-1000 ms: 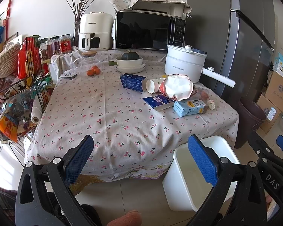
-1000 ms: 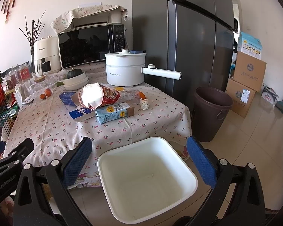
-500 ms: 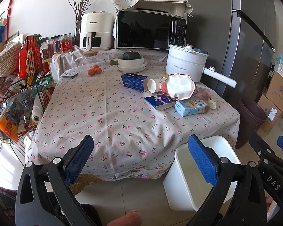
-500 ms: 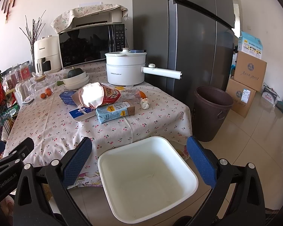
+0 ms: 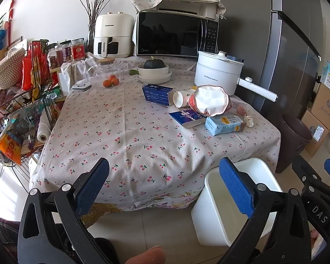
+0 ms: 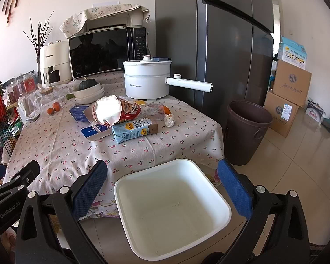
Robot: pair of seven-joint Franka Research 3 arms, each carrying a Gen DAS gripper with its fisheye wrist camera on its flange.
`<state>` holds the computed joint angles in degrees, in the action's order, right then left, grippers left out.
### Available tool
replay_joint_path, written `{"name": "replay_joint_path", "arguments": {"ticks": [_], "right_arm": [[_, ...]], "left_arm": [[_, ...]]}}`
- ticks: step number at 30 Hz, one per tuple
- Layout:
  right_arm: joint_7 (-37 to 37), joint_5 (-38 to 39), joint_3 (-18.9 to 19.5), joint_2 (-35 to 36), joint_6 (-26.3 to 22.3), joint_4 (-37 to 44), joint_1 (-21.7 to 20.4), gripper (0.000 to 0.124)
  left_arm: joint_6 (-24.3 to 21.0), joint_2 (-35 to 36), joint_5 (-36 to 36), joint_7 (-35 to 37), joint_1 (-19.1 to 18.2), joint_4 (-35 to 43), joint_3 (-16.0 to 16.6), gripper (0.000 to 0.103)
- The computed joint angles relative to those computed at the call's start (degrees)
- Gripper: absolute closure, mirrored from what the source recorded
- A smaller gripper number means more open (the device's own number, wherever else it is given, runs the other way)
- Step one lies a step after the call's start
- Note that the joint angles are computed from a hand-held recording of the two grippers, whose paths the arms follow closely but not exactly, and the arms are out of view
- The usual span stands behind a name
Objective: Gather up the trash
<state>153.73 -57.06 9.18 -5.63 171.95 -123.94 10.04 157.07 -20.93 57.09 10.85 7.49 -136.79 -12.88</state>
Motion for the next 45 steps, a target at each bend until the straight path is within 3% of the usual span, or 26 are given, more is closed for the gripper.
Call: {"name": "replay_joint_path", "arguments": {"ticks": [13,20,24,31,36,40,41,42,43,44,45], "right_arm": [[-0.94,1.16,-0.08,0.02,0.14,-0.33,0.27,0.026],[-11.22,11.89,-0.45,1.19,-3.82,1.88,2.55,0.026],[-18.16,15.45,-1.02,5.01,-9.77,8.91,4.84,0.026],[-38.12,35.04,-2.77,16.12,-15.07,25.29,8.39,0.026],[-43.33,42.45,-4.46,23.78,-19.23,36.95,10.13,0.026],[-44.42,46.54,-6.86,29.27,-21.88,44.25,11.59,0.026],[-44.87,48.67,-7.02,30.7,-22.91,45.9,11.4,0.026],[-46.01,51.36,-6.76,32.26,-24.95,48.08,10.88,0.026],[-47.34,54.64,-6.19,34.49,-28.46,51.5,10.04,0.026],[-47.7,56.72,-6.32,36.5,-31.63,54.77,9.77,0.026],[-47.88,58.17,-6.59,37.49,-32.74,56.14,9.72,0.026]], "left_arm": [[0.17,0.05,-0.64,0.65,0.55,0.06,-0.45,0.007],[0.59,-1.12,-1.64,0.96,0.92,-1.72,0.43,0.007],[-0.72,-0.54,-5.82,4.57,-0.27,-0.88,2.95,0.007],[-2.72,4.62,-16.52,14.23,0.68,6.54,5.04,0.007],[-3.67,11.11,-24.01,19.68,0.75,15.96,7.8,0.007],[0.28,17.97,-27.72,20.14,1.57,24.12,9.75,0.007],[1.94,20.49,-32.57,24.01,2.81,26.1,9.03,0.007],[1.49,23.48,-41.45,31.6,5.49,29.09,6.33,0.007],[-2.15,27.8,-51.49,41.62,7.35,33.88,4.05,0.007],[-7.86,31.68,-59.55,48.13,7.29,38.88,3.77,0.007],[-11.63,34.87,-63.68,50.63,5.98,43.12,5.49,0.007]]}}
